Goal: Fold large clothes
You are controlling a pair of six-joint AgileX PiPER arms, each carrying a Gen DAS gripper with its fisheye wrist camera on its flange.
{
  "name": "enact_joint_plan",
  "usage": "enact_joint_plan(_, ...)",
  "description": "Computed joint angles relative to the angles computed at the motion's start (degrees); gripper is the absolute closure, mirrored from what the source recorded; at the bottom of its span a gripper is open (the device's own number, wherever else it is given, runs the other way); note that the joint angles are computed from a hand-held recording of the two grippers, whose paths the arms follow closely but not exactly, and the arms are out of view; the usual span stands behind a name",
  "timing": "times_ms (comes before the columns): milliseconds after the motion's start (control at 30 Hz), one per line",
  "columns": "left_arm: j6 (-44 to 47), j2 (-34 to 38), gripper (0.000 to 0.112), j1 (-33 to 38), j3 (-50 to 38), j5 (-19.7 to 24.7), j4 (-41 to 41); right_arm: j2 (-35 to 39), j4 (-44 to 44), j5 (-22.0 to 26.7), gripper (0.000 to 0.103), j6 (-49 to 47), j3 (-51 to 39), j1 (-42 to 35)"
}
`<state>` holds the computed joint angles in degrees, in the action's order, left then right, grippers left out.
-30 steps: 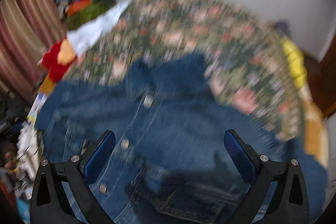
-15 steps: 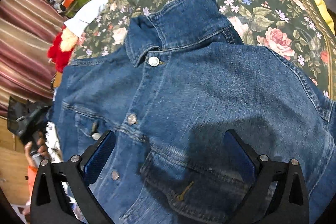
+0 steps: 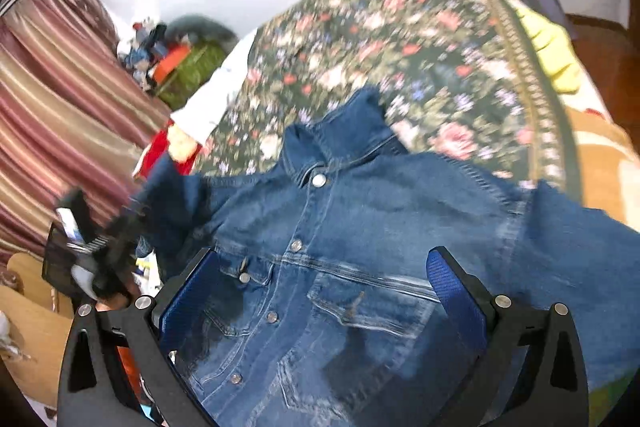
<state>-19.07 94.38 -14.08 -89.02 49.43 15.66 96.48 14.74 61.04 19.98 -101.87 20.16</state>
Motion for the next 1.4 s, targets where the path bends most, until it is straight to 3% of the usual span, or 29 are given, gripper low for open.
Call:
enact_joint_plan(67, 1.8, 4.4, 0.101, 0.1, -1.6, 5.0, -6.6, -3.9, -0.6, 0.0, 0.000, -0.1, 2.8, -0.7)
enact_joint_plan(200, 1.4, 5.1, 0.088, -0.4, 3.2, 7.6, -9.0, -10.1, -0.8, 0.6, 0.000, -1.0, 7.0, -2.8)
enact_joint_plan(267, 6.6, 2.0, 0.063, 2.3, 6.7, 8.2, -16.0, -13.1, -1.5, 1.1, 0.000, -1.2, 9.1, -4.1)
enact_joint_plan(333, 10.9, -2.3, 0.052, 4.7, 9.8, 8.5, -21.6, -15.1, -2.1, 1.7, 0.000, -1.7, 10.2, -5.6)
enact_joint_plan(500, 18.3, -13.6, 0.032, 15.1, 12.4, 10.4, -30.4, -17.4, -3.6, 0.4, 0.000, -1.1, 13.4, -6.4)
enact_joint_plan(600, 20.7, -14.5, 0.025, 23.2, 11.4, 9.3, -35.2, -16.8, -2.7, -1.6, 0.000, -0.3, 14.7, -5.4)
enact_joint_plan(800, 20.8, -3.6, 0.025, 37.0, 3.3, 11.0, -39.3, -12.5, -0.9, -4.1, 0.000, 0.5, 14.1, -1.8)
enact_joint_plan(1000, 13.9, 8.4, 0.031, 35.8, -1.0, 5.7, -36.5, -7.4, -0.7, -4.3, 0.000, 0.1, 11.2, -0.5)
enact_joint_plan(1100, 3.6, 11.1, 0.053, 31.1, -3.9, 3.8, -23.2, -5.0, 1.3, -4.1, 0.000, -0.2, 10.7, -1.8)
enact_joint_plan(1167, -2.0, 12.9, 0.090, 27.5, -7.3, 5.1, -11.7, -4.1, 1.3, -4.2, 0.000, 0.3, 10.9, -2.2)
enact_joint_plan(1300, -6.4, 10.0, 0.095, 21.7, -7.6, 4.5, 0.6, -3.9, 2.3, -4.5, 0.000, -0.9, 12.4, -2.7)
enact_joint_plan(1400, -5.6, 7.8, 0.095, 17.4, -9.7, 5.6, 5.0, -4.8, 1.8, -4.4, 0.000, -1.6, 13.1, -2.7)
